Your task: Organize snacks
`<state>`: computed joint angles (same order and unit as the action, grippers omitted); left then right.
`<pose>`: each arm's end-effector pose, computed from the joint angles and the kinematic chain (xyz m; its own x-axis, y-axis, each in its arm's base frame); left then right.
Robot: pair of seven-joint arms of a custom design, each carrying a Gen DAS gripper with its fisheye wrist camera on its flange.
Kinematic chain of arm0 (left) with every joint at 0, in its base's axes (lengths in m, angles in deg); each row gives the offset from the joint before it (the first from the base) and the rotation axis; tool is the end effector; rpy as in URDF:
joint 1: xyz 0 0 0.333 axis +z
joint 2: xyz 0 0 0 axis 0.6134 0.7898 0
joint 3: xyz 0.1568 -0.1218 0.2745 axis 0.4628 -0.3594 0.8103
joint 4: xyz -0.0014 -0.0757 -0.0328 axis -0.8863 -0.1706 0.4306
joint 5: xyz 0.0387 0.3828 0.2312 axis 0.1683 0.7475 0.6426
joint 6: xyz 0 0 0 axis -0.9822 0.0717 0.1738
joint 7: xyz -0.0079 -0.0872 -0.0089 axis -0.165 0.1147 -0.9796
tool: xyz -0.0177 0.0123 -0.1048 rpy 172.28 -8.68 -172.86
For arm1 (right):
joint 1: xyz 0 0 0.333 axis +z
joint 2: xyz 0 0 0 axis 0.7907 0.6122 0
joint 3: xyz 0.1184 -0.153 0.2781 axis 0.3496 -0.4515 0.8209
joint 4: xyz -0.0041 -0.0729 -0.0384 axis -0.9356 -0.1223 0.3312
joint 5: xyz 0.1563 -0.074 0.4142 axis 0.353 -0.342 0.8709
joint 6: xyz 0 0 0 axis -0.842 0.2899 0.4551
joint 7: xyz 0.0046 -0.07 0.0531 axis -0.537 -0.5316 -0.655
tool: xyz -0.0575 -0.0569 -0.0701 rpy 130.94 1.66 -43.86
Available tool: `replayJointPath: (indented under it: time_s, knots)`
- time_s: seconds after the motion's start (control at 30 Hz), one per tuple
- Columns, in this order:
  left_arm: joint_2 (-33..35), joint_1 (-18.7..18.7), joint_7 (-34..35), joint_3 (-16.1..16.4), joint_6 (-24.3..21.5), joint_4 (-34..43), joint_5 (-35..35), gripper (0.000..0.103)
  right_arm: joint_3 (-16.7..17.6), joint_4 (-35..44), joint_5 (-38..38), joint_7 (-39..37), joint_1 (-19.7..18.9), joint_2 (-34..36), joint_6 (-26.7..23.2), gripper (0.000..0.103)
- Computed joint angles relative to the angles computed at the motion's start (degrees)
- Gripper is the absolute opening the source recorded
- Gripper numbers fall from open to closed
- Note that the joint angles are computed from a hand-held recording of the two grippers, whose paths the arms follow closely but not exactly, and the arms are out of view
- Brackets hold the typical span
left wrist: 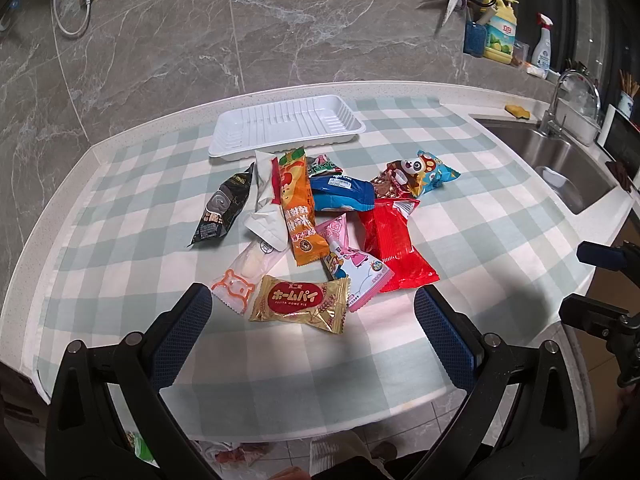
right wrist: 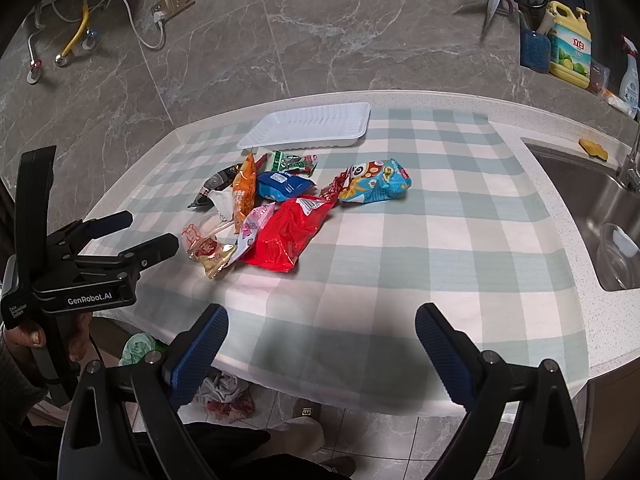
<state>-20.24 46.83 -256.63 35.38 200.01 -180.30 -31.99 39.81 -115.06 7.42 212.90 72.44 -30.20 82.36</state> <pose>0.6949 -0.0192 0.3789 -0.7964 -0.6015 -0.0630 -0.4030 0.6054 -0.6864 0.6134 0.2759 0.5084 -0.4784 -0.8432 -0.2453 -0.7411 0.5375 -0.4024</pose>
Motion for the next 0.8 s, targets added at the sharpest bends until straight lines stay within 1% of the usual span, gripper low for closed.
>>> replayJointPath:
  time_s: [0.8]
  knots:
    - [0.23, 0.18, -0.13, -0.10, -0.17, 0.29, 0.11, 0.103, -0.09, 0.18, 0.15, 0.17, 0.09, 0.18, 0.17, 0.097]
